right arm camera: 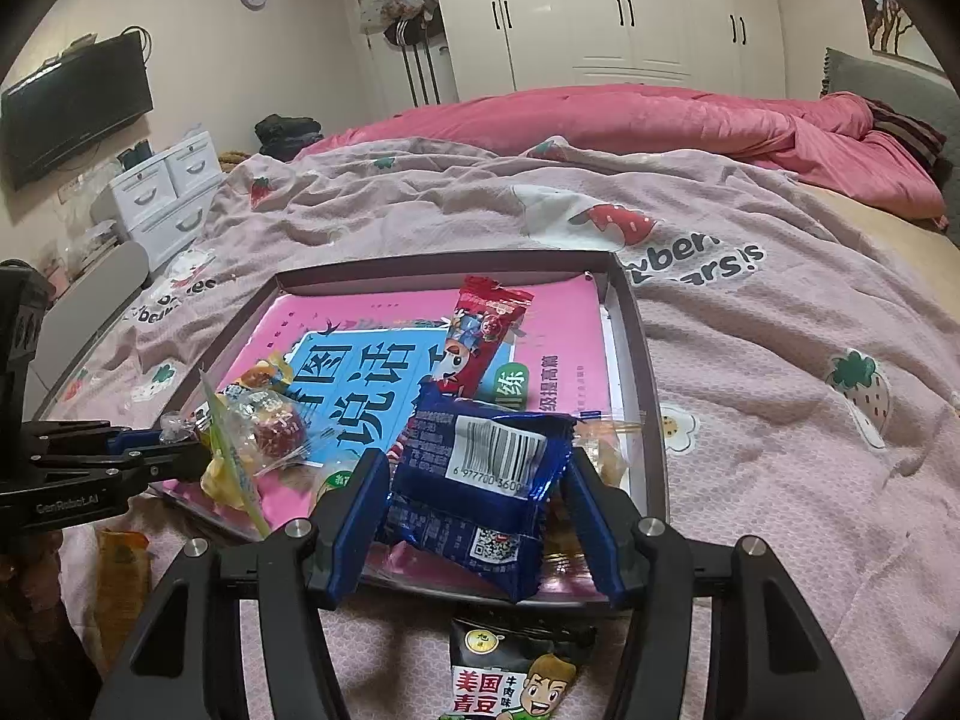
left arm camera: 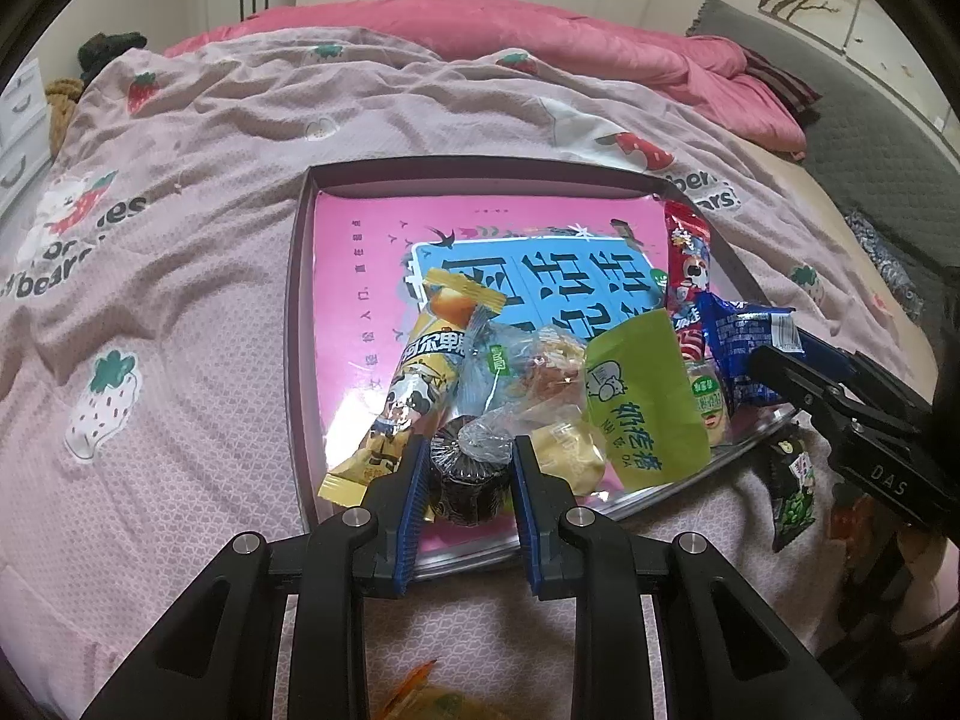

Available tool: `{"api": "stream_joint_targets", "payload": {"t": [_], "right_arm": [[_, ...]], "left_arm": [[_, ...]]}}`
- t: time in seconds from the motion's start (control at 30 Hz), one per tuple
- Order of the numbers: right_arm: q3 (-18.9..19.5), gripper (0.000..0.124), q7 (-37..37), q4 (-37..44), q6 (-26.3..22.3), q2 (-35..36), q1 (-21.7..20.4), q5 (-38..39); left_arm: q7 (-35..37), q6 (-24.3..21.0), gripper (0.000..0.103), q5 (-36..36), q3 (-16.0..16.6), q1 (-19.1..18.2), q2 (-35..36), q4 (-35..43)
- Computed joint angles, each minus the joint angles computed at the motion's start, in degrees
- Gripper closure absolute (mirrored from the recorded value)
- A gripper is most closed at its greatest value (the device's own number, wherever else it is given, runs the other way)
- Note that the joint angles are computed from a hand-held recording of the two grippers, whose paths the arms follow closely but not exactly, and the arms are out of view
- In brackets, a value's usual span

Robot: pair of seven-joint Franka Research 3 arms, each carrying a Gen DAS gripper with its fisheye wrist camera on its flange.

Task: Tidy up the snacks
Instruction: 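Lower the chocolate into the tray with left tool while right tool lowers the blue packet beside it, then open the left tool to release the chocolate while right tool releases the blue packet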

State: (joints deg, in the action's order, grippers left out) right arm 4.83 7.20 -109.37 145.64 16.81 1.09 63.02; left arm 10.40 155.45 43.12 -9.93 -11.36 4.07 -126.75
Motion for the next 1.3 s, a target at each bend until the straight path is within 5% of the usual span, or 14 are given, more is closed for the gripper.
{"api": "stream_joint_targets", "payload": {"t": [0.43,0.6,1.03,1.3], "right_arm": [[-0.1,0.065,0.5,0.1,0.0,-0.2,-0.2,0.0],[-0.2,0.065,0.7,0.1,-0.2,-0.2,-0.2,-0.1],[-0.3,0.065,-0.6,-0.4,0.1,-1.0,-0.2,1.6],[-0.5,0.064,-4.0,-1.5,-1.3,-2.7,-0.6,5.1]], "left_arm": [[0.6,0.5,0.075,-0.8,0.0,0.0,0.1,0.0],[0.6,0.1,0.063,-0.8,0.0,-0.1,0.0,0.1],[-0.2,0.0,0.058,0.3,-0.3,-0.2,-1.1,-0.1],[-1.9,-0.5,0.045,1.5,-0.9,-0.1,-3.0,-0.8]]}}
